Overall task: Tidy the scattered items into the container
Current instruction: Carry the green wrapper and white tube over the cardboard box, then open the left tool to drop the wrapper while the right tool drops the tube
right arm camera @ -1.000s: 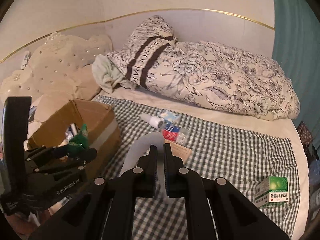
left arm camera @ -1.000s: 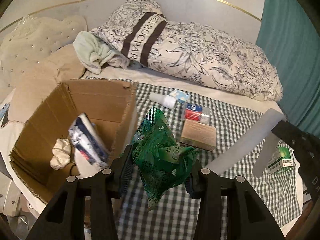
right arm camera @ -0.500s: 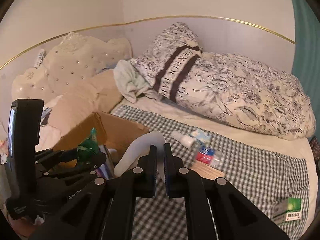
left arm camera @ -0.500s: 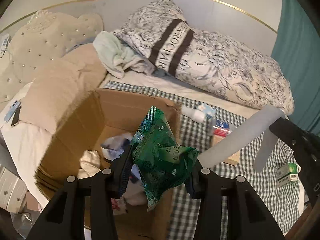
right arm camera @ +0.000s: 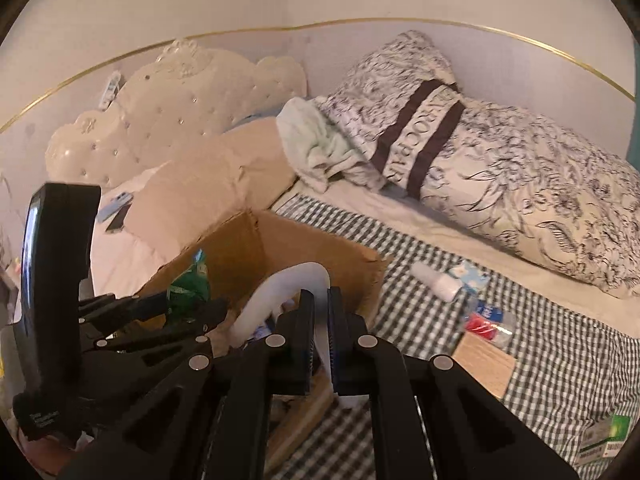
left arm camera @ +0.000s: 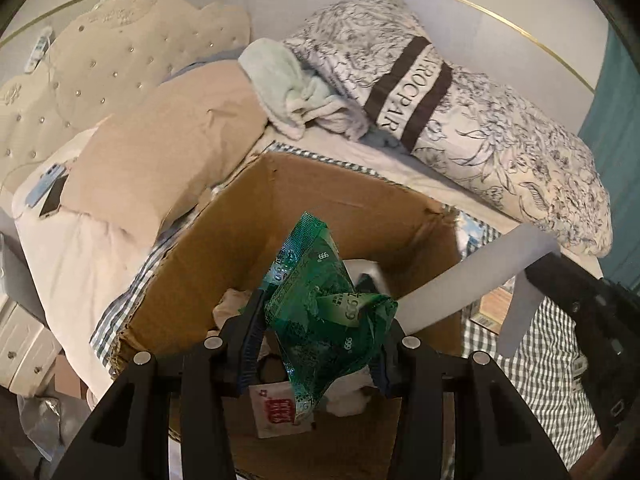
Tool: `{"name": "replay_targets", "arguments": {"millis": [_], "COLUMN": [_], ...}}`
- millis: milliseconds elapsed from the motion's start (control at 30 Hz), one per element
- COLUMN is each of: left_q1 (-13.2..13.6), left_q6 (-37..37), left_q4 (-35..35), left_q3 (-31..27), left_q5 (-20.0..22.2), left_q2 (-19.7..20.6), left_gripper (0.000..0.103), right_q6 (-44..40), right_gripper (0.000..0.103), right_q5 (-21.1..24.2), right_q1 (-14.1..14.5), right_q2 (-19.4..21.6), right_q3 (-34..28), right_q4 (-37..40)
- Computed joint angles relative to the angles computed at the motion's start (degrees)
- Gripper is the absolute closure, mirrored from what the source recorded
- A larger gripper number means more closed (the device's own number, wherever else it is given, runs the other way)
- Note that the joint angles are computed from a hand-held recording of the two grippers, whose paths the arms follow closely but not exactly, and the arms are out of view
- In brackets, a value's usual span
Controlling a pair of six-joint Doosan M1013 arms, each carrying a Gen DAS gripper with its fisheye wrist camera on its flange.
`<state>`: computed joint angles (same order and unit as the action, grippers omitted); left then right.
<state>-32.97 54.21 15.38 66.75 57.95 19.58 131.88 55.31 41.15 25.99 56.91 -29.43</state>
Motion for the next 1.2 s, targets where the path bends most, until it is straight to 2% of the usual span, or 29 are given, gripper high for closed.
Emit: {"name": "replay_targets", "arguments": {"millis": [400,467,500,533,567,600,633,700,1200], "left_q1": [2.20,2.18,2.21,2.26,2.23,2.12,2.15,2.17,0.65], "left_q6": [0.04,-0.31,-0.54,-0.90,-1.70,-2.57,-2.52,-2.40,-3.03], "left_q4": [-2.43,-1.82,-1.65,-1.56,-0.92,-0.04,-0.06,-0.12,1.68], "left_q3": [1.37,1.20,1.18,1.23,1.31,1.42,1.46,1.25,0.22], "left_q5": [-0.66,-0.12,-0.08,-0.27,-0.35,-0.37,-0.53,-0.27,2.10], "left_q2": [0.72,1.05,1.13,1.15,1.14,1.08,1.04,1.17,1.13], "left_gripper": [0.056,0.051,0.040,0.031,0.020,0.019,0.018,0.013,0.011], "right_q6": [-3.76,-4.14,-3.65,-3.53,-3.33,-2.86,-2.01,0.22,5.34], "right_gripper": [0.097,0.095,0.092,0.089,0.076,0.056,0.041,0.034,0.032], "right_q5": [1.89,2.18,2.19,2.20,2.41,2.65,3.16,3.69,0.93], "right_q1": [-0.28,-0.38,-0.43,-0.54,-0.63,-0.67,-0.66,-0.57,-1.57], "right_q2": [4.18,4.53,4.62,4.74,4.81,4.81,4.85,4.57,0.76], "right_q3": [-4.11,-4.52,-4.53,-4.69,-4.75,-4.73,-4.72,-4.14,0.50], "right_q4": [3.55,3.95,3.76,3.82,3.91,3.75,3.12,1.02,0.04]}}
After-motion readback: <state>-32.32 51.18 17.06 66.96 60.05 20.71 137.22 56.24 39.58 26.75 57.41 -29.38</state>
